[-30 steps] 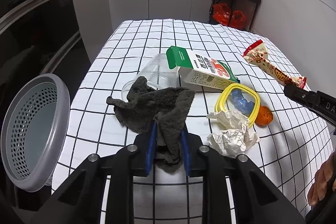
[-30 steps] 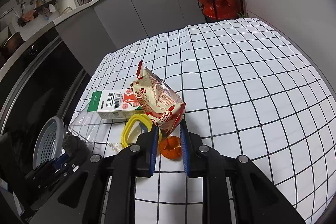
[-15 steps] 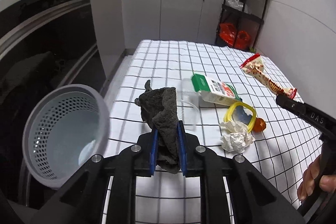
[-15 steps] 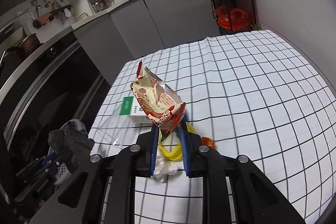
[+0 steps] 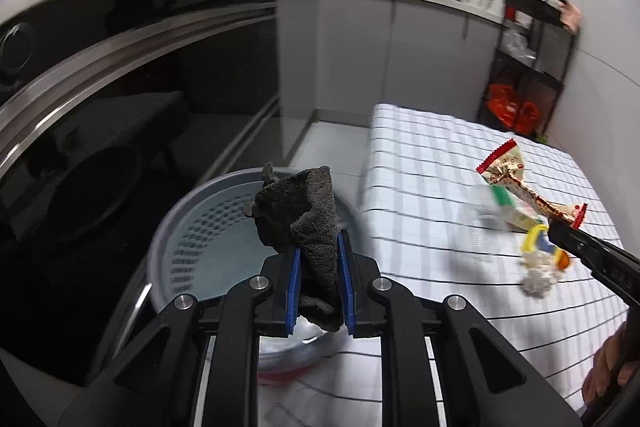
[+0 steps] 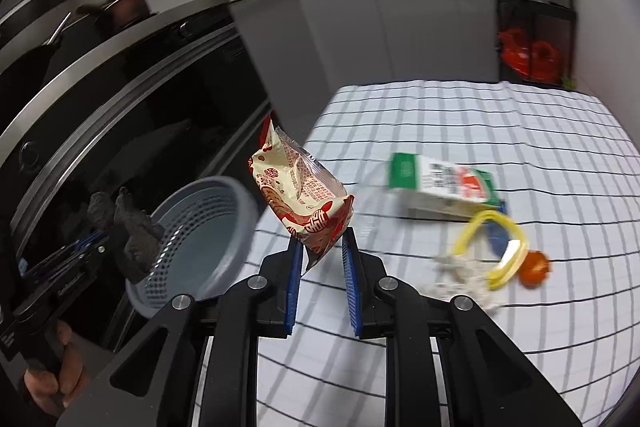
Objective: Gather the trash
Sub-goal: 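Carry the wrapper and grey cloth in both tools over the basket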
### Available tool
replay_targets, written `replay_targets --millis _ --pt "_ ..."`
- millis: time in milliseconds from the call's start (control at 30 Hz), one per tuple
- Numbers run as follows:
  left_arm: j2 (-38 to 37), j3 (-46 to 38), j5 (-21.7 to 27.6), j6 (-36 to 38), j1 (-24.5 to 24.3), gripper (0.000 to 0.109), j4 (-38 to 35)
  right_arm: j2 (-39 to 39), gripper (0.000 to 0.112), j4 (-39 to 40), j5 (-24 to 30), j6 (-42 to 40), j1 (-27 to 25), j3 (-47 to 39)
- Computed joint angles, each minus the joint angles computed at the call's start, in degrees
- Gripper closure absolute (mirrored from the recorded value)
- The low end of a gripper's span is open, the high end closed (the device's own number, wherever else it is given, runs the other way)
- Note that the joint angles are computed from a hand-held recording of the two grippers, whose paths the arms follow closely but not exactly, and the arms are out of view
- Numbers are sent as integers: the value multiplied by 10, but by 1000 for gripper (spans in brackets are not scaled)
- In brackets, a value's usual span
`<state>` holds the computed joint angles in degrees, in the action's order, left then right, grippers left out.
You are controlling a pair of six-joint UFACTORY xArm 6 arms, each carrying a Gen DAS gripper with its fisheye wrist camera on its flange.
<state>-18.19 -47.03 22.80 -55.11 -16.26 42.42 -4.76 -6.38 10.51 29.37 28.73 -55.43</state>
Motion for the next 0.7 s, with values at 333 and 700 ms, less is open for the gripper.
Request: replay_targets --millis 333,700 --pt "30 10 -20 74 86 91 -68 153 93 53 64 -59 79 -177" --pt "105 -26 -45 137 113 91 -143 262 93 69 136 -91 101 -307"
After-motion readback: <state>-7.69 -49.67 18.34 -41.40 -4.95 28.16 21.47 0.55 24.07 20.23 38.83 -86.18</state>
